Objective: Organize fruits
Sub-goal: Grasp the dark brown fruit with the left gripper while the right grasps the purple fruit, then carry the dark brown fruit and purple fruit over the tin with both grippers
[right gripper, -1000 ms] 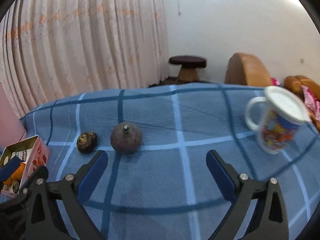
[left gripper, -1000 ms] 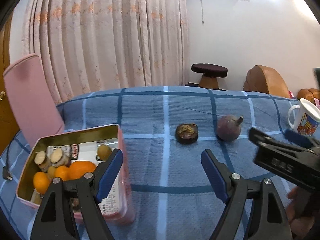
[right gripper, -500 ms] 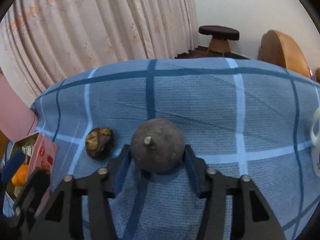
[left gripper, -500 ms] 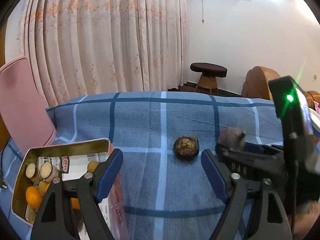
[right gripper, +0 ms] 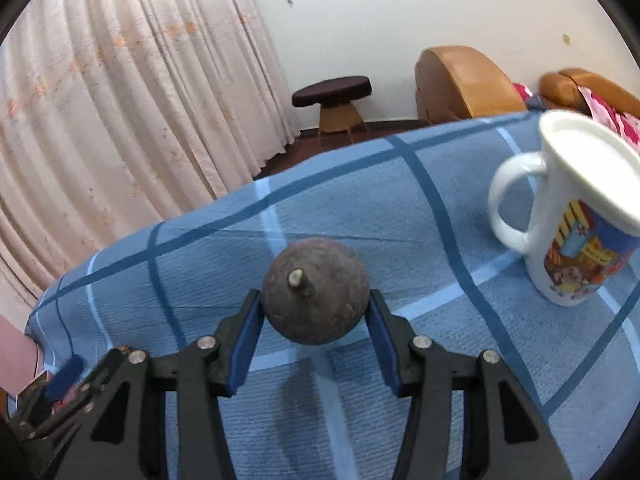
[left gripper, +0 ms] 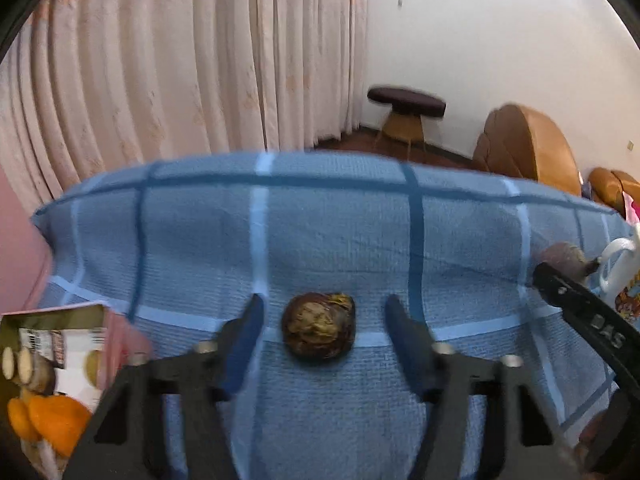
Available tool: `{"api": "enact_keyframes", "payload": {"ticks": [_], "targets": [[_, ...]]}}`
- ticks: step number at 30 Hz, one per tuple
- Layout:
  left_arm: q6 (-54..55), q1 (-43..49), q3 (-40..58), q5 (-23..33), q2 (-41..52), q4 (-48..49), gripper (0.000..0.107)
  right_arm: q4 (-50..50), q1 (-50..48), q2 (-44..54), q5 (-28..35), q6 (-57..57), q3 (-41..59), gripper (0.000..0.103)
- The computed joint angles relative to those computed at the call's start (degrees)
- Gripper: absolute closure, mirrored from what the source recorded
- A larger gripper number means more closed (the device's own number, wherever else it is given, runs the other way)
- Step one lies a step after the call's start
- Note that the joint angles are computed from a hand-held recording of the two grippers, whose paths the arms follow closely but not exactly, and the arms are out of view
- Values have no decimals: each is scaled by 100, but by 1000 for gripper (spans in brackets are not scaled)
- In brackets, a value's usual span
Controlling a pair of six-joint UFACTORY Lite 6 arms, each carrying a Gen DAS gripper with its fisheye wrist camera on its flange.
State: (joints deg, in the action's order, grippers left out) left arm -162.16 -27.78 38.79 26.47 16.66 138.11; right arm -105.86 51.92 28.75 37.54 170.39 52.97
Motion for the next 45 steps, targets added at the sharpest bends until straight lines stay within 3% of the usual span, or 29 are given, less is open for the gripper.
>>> {"api": "enact_keyframes", "payload": {"ticks": [4, 8, 12, 19, 27, 35, 45], "targets": [[261, 268, 660, -618, 599, -219, 55, -72, -55, 162, -176, 3, 196, 49], [902, 146, 792, -622, 628, -822, 62, 120, 19, 234, -70, -345, 334, 49], [84, 264, 577, -647, 447, 6, 62, 402, 147, 305, 107, -740, 491, 49], [557, -765, -545, 924, -572, -1089, 62, 880, 541, 392, 662, -1125, 623, 49], [579, -1642, -1521, 1881, -1472, -1807, 62, 1665, 1142, 436, 1527, -1475, 721, 48], [178, -1916, -2157, 2188, -1888, -1672, 62, 2302, 1760, 357, 2193, -1563, 636, 48], [481, -2806, -2661, 2670, -2435, -2548, 62, 2789, 2293, 126, 2572, -1315, 280, 48]]}}
